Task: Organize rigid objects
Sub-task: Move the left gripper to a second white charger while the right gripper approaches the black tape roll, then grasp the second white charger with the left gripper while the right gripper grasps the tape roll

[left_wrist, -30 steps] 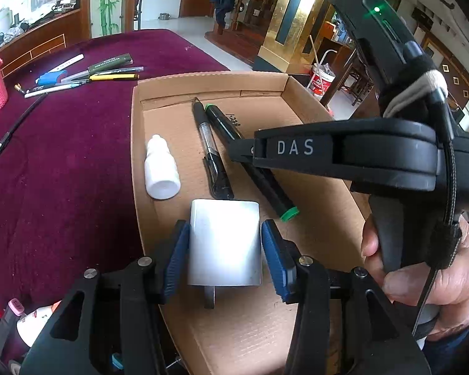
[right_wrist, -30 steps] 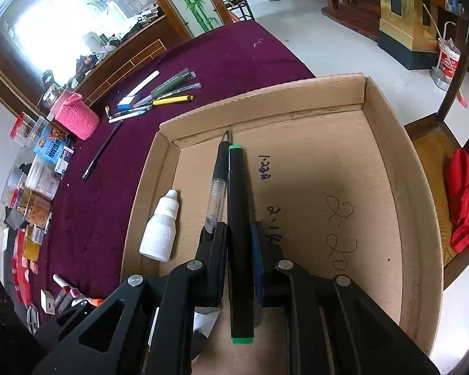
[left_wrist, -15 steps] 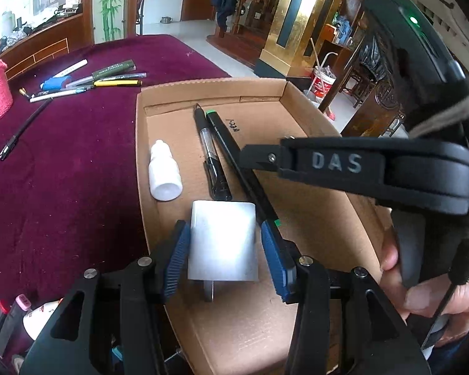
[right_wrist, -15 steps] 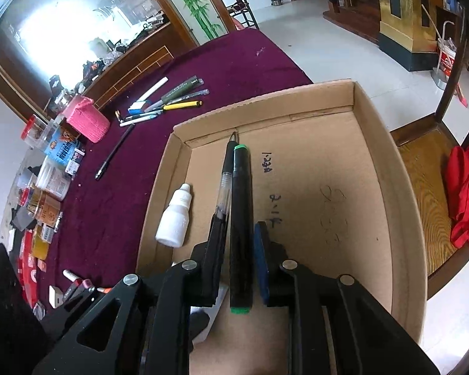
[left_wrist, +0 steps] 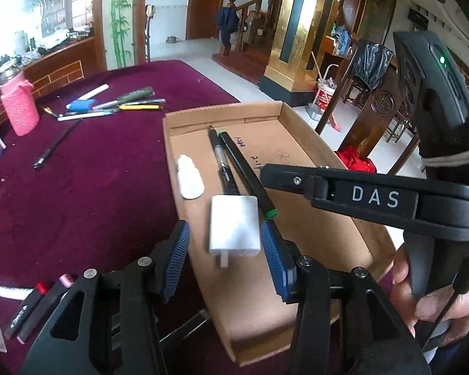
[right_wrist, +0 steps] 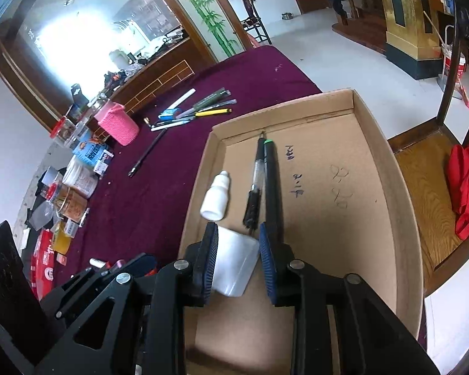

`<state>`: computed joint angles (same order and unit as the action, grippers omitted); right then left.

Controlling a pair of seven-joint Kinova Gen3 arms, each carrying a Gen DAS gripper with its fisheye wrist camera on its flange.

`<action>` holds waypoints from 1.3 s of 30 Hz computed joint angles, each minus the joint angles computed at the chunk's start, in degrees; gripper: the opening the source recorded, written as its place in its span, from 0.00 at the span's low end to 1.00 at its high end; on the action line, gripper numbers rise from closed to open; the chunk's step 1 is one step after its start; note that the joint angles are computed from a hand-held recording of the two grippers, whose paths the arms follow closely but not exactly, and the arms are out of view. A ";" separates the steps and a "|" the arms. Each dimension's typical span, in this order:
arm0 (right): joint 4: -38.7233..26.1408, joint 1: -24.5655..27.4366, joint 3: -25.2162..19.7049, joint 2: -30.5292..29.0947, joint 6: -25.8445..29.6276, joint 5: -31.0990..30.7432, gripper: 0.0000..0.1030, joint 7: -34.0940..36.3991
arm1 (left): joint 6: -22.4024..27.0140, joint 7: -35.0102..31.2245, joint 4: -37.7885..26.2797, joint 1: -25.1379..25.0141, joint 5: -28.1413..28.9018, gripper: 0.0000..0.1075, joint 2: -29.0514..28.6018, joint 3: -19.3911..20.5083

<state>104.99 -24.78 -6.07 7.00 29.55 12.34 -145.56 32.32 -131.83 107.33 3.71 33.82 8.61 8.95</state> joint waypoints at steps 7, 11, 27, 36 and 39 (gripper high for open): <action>1.67 -3.63 -0.98 -0.90 -2.29 4.30 0.23 -6.82 | -1.24 -6.14 4.13 -2.32 3.54 0.45 -5.11 -2.45; 1.13 -6.84 -1.78 -0.21 -3.06 7.88 0.23 -10.78 | -0.88 -12.64 6.45 -4.20 8.63 0.54 -7.88 -5.70; -3.59 -19.19 -1.22 7.09 -6.28 12.39 0.35 -12.93 | -0.26 -32.19 13.59 -12.80 18.46 0.54 -12.32 -17.86; -5.81 -25.44 -0.19 10.05 -4.19 11.80 0.37 -8.27 | 4.95 -30.38 9.60 -24.35 17.05 0.63 -6.91 -20.90; -5.18 -27.19 1.37 9.85 -3.86 13.62 0.41 -10.02 | 8.08 -25.68 6.08 -28.64 14.64 0.65 -3.41 -21.12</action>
<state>99.81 -51.97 -4.70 16.85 25.69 25.96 -155.57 40.41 -157.51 113.41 -24.92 48.46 5.20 -12.17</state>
